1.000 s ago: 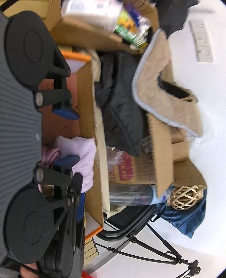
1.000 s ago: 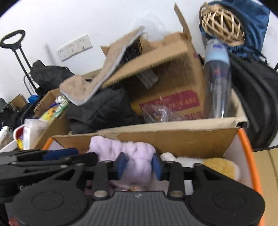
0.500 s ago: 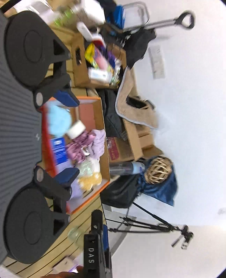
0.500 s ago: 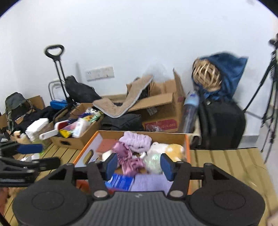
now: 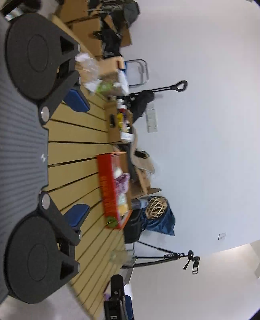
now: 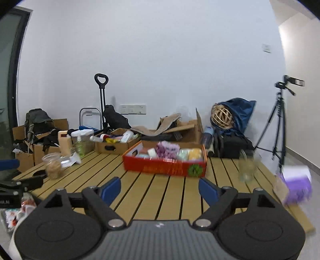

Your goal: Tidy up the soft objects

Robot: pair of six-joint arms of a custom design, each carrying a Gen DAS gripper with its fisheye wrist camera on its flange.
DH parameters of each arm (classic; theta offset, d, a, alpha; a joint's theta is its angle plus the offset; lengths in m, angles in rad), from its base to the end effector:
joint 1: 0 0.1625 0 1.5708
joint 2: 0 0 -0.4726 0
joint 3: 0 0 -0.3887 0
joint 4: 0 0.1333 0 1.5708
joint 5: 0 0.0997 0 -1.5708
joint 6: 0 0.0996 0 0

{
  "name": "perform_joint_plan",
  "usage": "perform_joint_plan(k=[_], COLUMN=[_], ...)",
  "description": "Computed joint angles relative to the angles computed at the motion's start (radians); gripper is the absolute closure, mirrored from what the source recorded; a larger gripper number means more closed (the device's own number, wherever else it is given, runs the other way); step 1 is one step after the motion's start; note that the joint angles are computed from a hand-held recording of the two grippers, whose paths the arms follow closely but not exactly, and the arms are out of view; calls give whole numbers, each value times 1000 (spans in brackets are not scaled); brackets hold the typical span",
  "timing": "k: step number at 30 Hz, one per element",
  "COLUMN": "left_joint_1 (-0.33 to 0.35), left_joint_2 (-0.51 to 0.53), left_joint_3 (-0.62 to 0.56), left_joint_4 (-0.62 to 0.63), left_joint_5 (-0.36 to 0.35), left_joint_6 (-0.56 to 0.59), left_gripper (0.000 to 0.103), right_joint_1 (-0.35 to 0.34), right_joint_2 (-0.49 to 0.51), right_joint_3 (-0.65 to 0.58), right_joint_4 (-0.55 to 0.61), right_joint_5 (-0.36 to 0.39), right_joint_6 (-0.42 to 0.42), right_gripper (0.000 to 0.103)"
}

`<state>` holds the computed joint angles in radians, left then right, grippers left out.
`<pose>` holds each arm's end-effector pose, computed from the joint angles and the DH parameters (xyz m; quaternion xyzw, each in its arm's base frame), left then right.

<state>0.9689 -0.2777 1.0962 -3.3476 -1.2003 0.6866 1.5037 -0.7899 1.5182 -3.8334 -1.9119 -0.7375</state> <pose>-0.3436 -0.7993 0.0365 0.4559 0.7484 -0.4458 0.1825 0.0515 -0.7253 0.3357 0.1221 -0.7087 0.5816 0.3802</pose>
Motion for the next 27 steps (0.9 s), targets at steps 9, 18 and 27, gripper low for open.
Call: perform_joint_plan(k=[9,18,27], left_joint_1=[-7,-19,-28], left_joint_2=[-259,-363,-397], left_joint_3=[525,738,811], left_joint_4=[-189,-287,-366], left_joint_5=[24,49,40], left_joint_6=[-151,-181,-170], left_gripper=[0,0,0], right_joint_1=[58,100,128], right_joint_2=[15,63,85], right_joint_3=[417,587,626], right_joint_4=[-353,-586,-689], right_joint_5=[-79,-111,-108], right_joint_6=[24,63,44], right_gripper=[9,9,9])
